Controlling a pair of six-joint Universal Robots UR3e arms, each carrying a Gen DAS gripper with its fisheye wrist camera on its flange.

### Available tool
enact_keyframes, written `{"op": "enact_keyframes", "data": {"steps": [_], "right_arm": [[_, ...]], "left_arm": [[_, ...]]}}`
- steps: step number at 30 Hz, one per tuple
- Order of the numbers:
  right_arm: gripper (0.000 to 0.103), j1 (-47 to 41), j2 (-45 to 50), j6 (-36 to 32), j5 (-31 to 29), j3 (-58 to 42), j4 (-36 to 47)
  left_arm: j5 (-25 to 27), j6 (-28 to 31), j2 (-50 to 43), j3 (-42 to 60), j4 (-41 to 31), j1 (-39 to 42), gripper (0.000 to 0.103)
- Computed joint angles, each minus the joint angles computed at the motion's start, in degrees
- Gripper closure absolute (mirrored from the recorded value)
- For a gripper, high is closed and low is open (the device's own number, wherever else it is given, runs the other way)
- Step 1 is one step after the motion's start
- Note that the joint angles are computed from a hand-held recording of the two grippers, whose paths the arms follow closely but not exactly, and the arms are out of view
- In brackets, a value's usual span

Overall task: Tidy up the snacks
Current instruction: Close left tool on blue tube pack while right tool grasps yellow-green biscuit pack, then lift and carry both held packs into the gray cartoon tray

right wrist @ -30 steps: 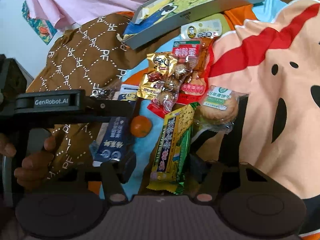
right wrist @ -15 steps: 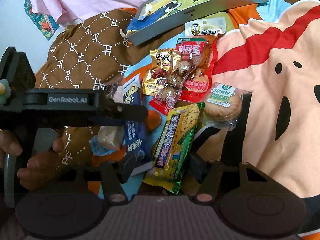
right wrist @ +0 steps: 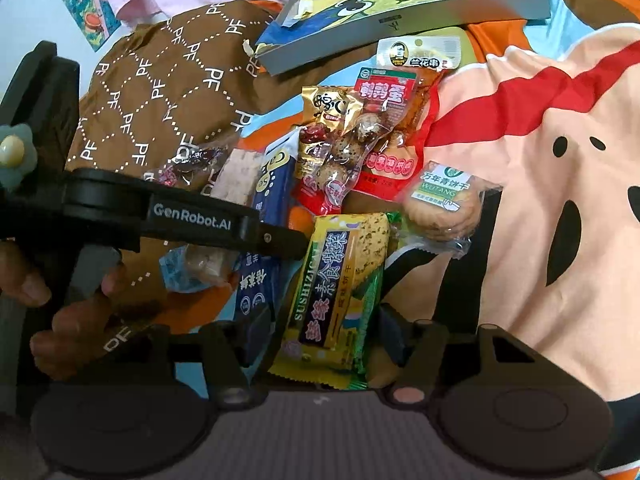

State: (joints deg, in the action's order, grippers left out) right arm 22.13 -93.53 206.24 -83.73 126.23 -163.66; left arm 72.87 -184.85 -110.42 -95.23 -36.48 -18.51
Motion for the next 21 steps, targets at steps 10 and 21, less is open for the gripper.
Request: {"op": "enact_keyframes", "data": {"steps": [10,21], "right_arm": [[0.032,-0.4,0.4,0.3,0.5,0.4,-1.8],[0.036,5.3,6.6,-0.4,-8.7,-6.0,0.0]], "left_arm": [[-0.6,-4.4,2.6,-2.3,-0.4,1.4,0.078],[-1.0,-8.1,8.3,-7.7,5.5,2.9,0.081]]}}
